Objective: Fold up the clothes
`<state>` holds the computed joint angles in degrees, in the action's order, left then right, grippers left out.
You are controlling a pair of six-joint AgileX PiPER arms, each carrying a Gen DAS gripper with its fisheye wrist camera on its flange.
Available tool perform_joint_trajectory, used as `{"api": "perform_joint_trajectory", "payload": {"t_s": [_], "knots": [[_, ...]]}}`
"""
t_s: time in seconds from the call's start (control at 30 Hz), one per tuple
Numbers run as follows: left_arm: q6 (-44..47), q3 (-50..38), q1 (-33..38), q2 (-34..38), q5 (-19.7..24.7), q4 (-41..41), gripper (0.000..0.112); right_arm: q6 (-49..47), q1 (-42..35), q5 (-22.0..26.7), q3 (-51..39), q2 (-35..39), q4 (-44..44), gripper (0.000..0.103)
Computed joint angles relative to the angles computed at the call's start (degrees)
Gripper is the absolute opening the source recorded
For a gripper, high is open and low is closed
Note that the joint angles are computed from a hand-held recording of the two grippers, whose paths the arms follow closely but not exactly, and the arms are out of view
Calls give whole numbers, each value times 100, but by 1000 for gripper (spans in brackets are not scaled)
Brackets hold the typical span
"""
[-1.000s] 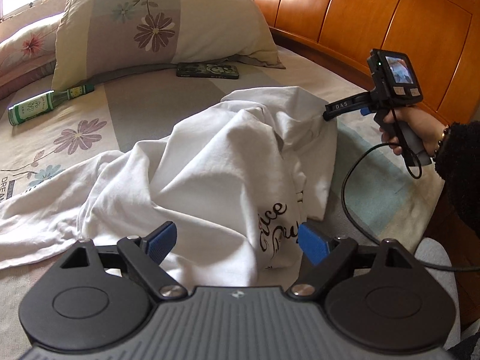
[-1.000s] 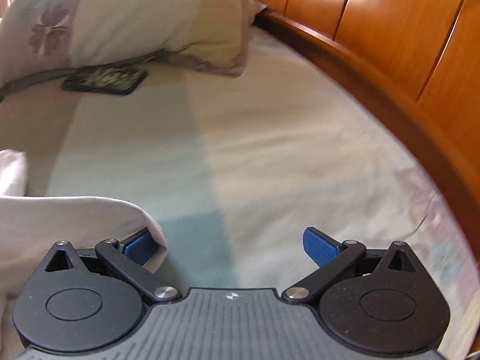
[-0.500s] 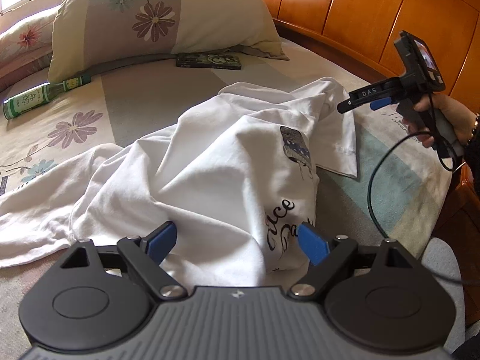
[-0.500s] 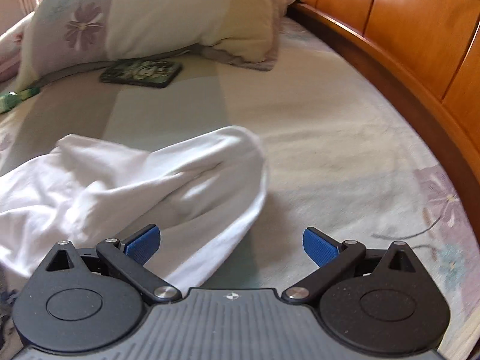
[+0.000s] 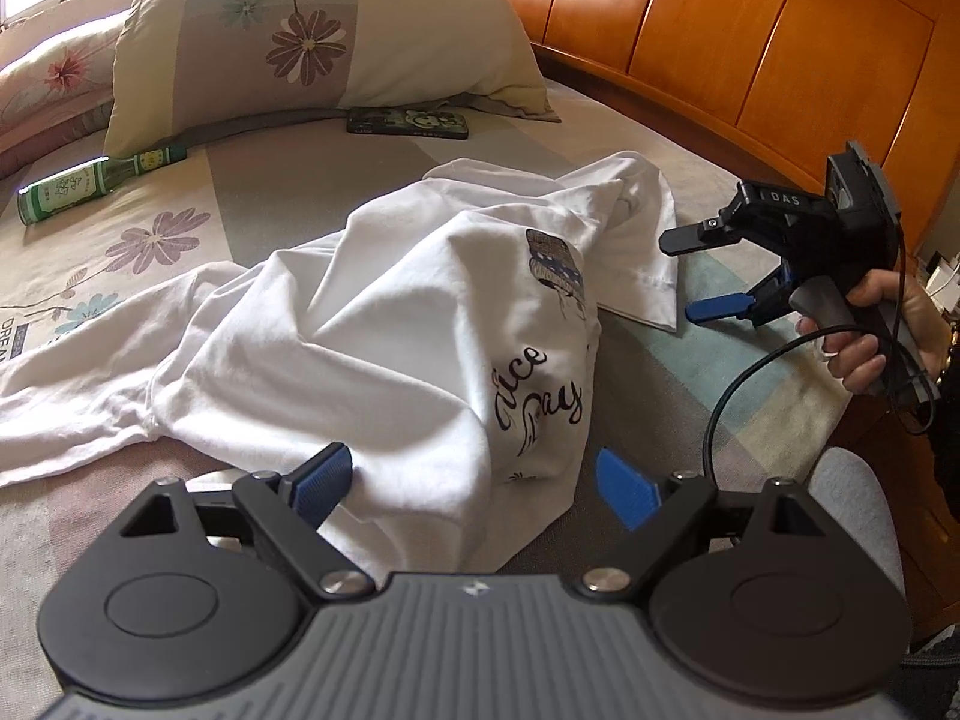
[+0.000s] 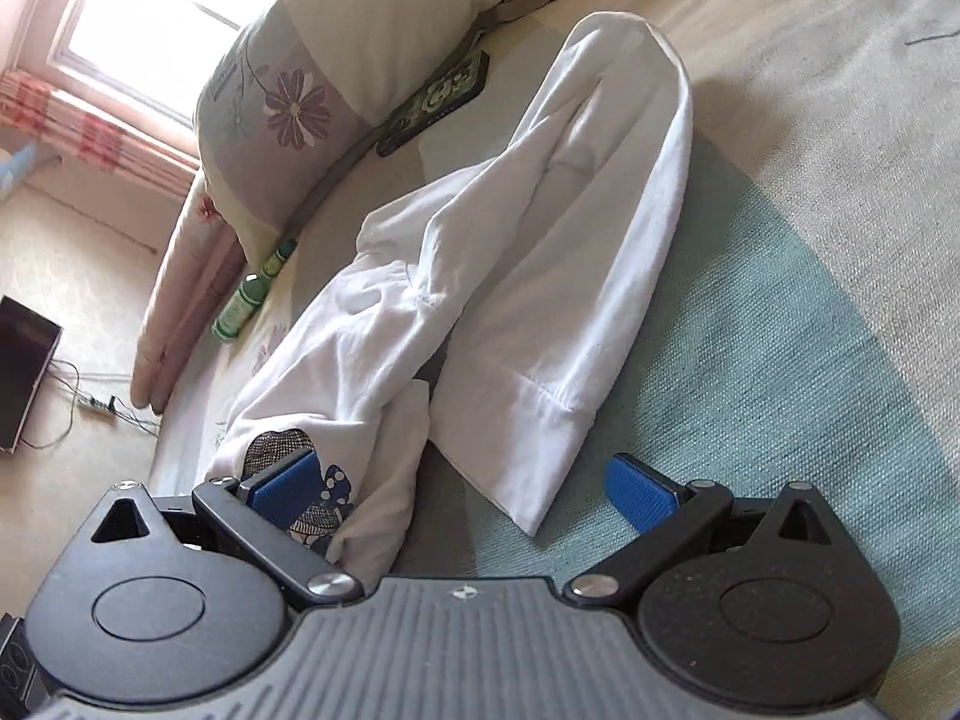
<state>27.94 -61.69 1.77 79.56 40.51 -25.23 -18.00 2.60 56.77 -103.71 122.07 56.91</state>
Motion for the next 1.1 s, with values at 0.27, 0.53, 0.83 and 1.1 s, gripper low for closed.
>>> {"api": "perform_joint_trajectory", "payload": {"t_s": [0.27,0.53,0.83,1.1], "knots": [[-52,109,-115,-122,-98,-36,89,119,31,-359,-144,279,696,103],[219,121,-7,-135,-41,-344,89,-1285,27,-753,966,-134,1540,84],[434,219,24,-231,26,-624,89,-2121,185,-1903,1838,-361,2478,28],[365,311,96,-450,111,-545,89,-1954,260,-2147,1842,-477,2010,6]]}}
